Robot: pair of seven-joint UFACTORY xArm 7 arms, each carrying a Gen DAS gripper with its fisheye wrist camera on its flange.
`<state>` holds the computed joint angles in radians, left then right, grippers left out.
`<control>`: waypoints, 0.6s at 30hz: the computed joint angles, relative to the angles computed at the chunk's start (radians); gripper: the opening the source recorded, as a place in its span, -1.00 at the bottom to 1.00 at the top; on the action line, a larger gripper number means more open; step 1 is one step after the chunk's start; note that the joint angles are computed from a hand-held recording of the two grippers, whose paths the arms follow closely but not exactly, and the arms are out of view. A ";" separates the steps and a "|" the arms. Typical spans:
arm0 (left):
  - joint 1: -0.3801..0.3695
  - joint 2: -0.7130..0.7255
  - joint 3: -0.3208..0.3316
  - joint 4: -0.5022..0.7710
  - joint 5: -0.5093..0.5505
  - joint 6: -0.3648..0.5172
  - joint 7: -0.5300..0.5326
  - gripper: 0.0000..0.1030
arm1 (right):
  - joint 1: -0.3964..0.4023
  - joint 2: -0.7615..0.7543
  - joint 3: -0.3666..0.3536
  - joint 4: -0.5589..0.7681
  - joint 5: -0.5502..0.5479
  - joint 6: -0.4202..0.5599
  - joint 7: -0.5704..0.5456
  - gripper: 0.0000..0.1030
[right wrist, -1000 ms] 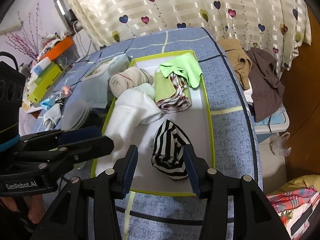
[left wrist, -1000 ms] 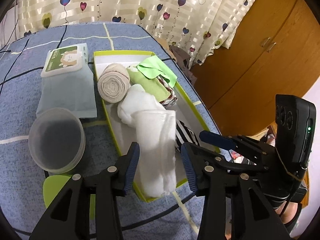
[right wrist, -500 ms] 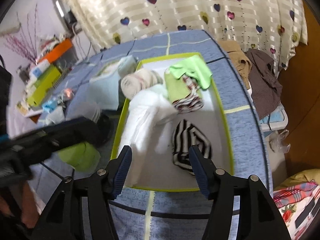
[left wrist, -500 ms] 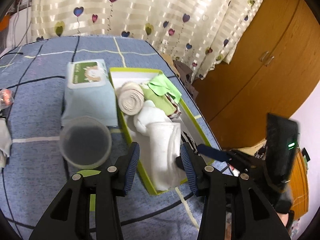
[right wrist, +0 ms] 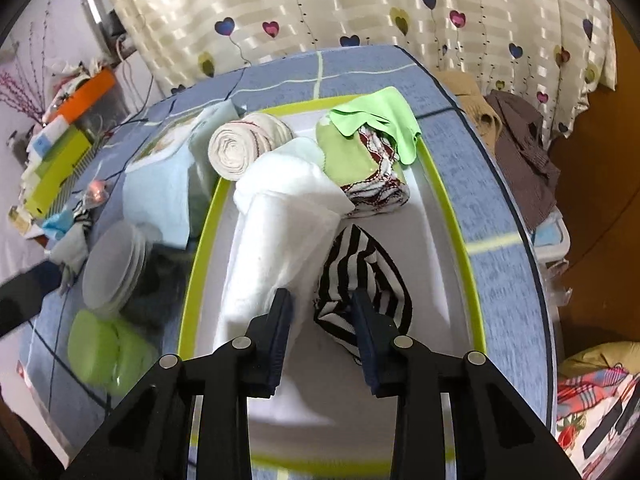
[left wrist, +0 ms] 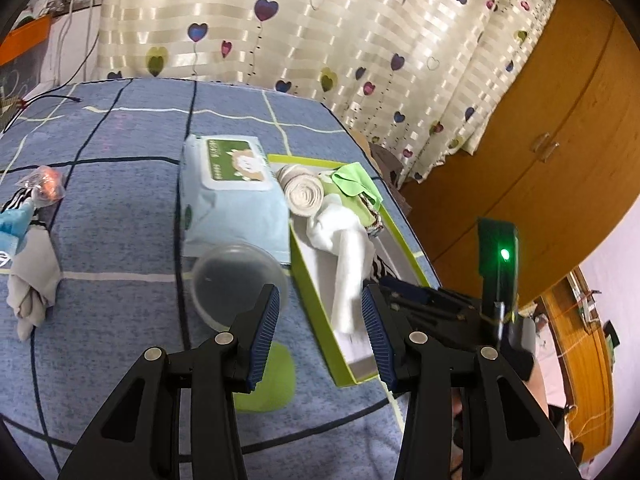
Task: Organize soft objects
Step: 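Lift both open grippers away from the tray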
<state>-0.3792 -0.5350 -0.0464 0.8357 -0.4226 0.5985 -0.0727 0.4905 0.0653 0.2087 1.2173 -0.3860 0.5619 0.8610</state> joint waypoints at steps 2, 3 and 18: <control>0.008 -0.008 0.005 -0.005 0.004 0.001 -0.002 -0.13 | -0.002 0.028 -0.003 0.034 0.009 0.001 -0.025 -0.41; 0.011 -0.013 0.009 -0.008 0.006 0.002 -0.002 -0.13 | -0.003 0.040 -0.005 0.048 0.017 -0.003 -0.038 -0.41; 0.036 -0.109 0.028 -0.071 0.030 -0.013 0.002 -0.13 | 0.016 -0.090 0.032 -0.003 -0.076 0.044 0.054 -0.11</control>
<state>-0.3432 -0.6435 -0.0189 0.7645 -0.3924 0.5852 -0.0704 0.5066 -0.0248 0.2410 1.2142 -0.4617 0.6058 0.9150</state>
